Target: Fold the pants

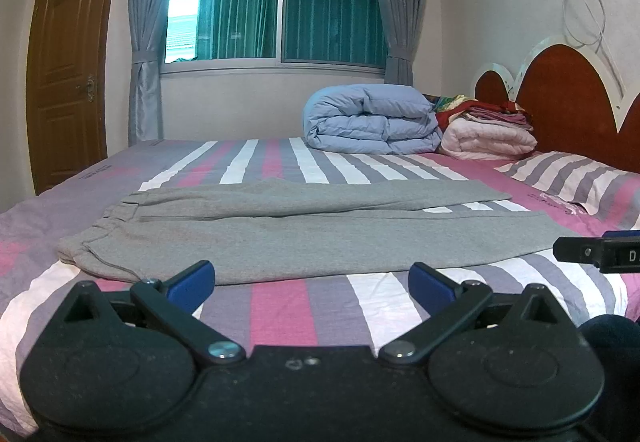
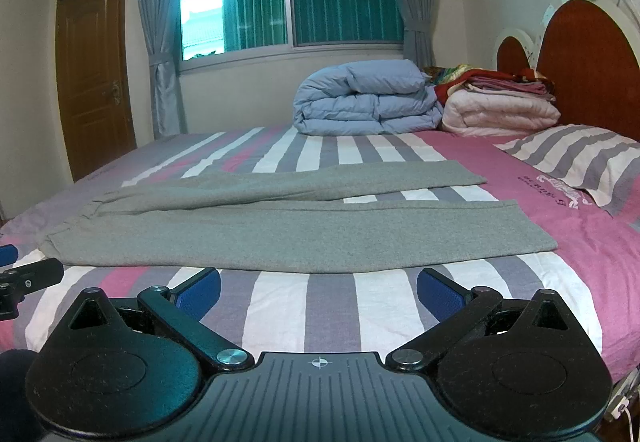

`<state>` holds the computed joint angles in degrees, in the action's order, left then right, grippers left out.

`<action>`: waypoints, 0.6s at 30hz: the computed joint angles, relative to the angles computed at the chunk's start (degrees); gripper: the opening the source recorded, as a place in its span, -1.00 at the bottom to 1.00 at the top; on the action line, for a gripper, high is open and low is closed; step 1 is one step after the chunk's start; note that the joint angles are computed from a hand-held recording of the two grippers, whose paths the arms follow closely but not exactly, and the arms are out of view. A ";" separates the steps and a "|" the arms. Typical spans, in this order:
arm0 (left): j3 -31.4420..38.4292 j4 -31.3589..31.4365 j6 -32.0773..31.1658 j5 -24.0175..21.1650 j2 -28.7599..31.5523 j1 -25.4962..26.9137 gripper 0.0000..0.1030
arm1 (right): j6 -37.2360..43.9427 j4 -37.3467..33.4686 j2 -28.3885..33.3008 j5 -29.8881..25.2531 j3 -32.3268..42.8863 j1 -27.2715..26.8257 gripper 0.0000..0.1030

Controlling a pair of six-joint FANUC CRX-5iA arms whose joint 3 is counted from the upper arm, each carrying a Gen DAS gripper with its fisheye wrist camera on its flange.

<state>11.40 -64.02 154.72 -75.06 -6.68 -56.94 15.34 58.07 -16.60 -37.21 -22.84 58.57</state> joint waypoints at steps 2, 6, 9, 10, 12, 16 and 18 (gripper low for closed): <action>0.01 0.15 -0.13 0.15 0.01 0.12 0.88 | 0.29 -0.27 0.03 -0.12 0.15 0.09 1.00; -0.02 0.14 -0.18 0.13 -0.02 0.12 0.88 | 0.42 -0.38 0.07 -0.06 0.18 0.02 1.00; -0.04 0.19 -0.19 0.16 -0.06 0.17 0.88 | 0.25 -0.14 0.02 -0.08 0.09 0.02 1.00; -0.04 0.12 -0.13 0.15 -0.03 0.13 0.88 | 0.46 -0.43 0.04 -0.22 0.24 0.10 1.00; -0.08 0.17 -0.19 0.18 -0.08 0.14 0.88 | 0.33 -0.34 0.01 -0.17 0.17 0.07 1.00; -0.04 0.19 -0.23 0.19 -0.04 0.18 0.88 | 0.56 -0.48 0.08 -0.07 0.24 -0.11 1.00; -0.04 0.16 -0.25 0.13 -0.05 0.16 0.88 | 0.63 -0.56 0.10 -0.12 0.30 -0.08 1.00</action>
<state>11.36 -63.86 154.47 -74.93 -6.73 -56.79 15.97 57.50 -16.50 -37.33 -22.54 58.49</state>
